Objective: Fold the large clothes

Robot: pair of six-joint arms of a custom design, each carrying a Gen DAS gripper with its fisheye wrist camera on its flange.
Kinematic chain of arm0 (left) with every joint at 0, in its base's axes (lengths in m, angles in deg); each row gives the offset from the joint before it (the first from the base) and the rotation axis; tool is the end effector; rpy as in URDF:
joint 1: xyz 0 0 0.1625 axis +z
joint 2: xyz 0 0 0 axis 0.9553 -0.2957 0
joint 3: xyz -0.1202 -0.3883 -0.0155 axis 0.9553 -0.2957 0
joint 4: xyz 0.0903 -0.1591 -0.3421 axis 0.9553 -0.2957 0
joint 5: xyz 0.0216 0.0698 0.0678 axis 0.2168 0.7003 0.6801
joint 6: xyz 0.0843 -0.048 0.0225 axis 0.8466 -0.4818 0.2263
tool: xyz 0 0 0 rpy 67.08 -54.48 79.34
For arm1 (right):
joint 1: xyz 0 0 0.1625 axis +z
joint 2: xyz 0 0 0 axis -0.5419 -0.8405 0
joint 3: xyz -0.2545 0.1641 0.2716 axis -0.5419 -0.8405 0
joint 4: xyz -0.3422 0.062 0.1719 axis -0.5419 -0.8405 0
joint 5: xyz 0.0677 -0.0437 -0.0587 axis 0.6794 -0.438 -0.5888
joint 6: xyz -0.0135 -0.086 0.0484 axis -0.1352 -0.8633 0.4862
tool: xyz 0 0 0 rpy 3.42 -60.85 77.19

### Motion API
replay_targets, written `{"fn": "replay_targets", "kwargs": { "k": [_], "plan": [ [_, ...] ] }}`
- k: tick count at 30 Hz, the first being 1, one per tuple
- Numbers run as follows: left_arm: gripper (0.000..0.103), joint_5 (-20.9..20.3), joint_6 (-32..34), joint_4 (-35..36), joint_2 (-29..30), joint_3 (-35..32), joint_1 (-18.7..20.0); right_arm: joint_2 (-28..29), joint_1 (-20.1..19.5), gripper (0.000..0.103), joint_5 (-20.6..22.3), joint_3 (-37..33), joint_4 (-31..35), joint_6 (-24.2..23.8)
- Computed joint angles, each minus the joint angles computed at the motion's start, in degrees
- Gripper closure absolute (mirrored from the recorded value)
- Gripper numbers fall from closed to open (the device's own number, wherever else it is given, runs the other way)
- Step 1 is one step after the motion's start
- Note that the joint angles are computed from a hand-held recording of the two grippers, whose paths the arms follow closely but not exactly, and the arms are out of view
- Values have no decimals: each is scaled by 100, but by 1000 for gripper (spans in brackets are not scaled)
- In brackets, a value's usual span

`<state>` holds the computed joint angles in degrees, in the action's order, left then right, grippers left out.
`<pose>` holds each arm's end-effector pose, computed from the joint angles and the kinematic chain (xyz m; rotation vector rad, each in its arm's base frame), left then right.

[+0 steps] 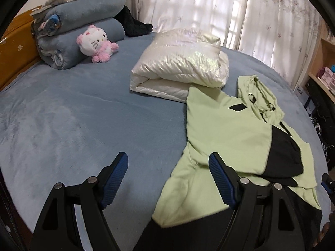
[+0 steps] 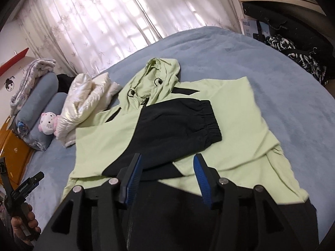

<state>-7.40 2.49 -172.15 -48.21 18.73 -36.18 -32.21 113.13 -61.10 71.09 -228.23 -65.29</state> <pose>-0.3783 -0.5593 0.1432 -0.1541 2.1423 -1.0413 0.0152 -0.6210 0.4877 0.2672 -2.5928 0.9868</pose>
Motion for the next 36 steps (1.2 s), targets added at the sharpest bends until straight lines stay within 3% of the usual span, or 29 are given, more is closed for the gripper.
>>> {"fn": "replay_targets", "kwargs": {
  "k": [13, 23, 29, 31, 36],
  "plan": [
    [25, -252, -1484, 1645, -374, 382, -1050, -1334, -166, 43, 459, 1335, -268, -131],
    [25, -623, -2084, 2080, -655, 814, -1622, -2225, -330, 43, 628, 2148, -247, -441],
    [21, -943, -2013, 1860, -793, 1144, -1813, -2724, -441, 36, 582, 2576, -215, -916],
    [18, -1166, -1671, 1446, -898, 1362, -1790, -2855, -511, 31, 531, 2644, -79, -1058],
    [18, -1745, -772, 221, -1200, 2012, -1651, -3087, -842, 31, 398, 2625, 321, -1383]
  ]
}}
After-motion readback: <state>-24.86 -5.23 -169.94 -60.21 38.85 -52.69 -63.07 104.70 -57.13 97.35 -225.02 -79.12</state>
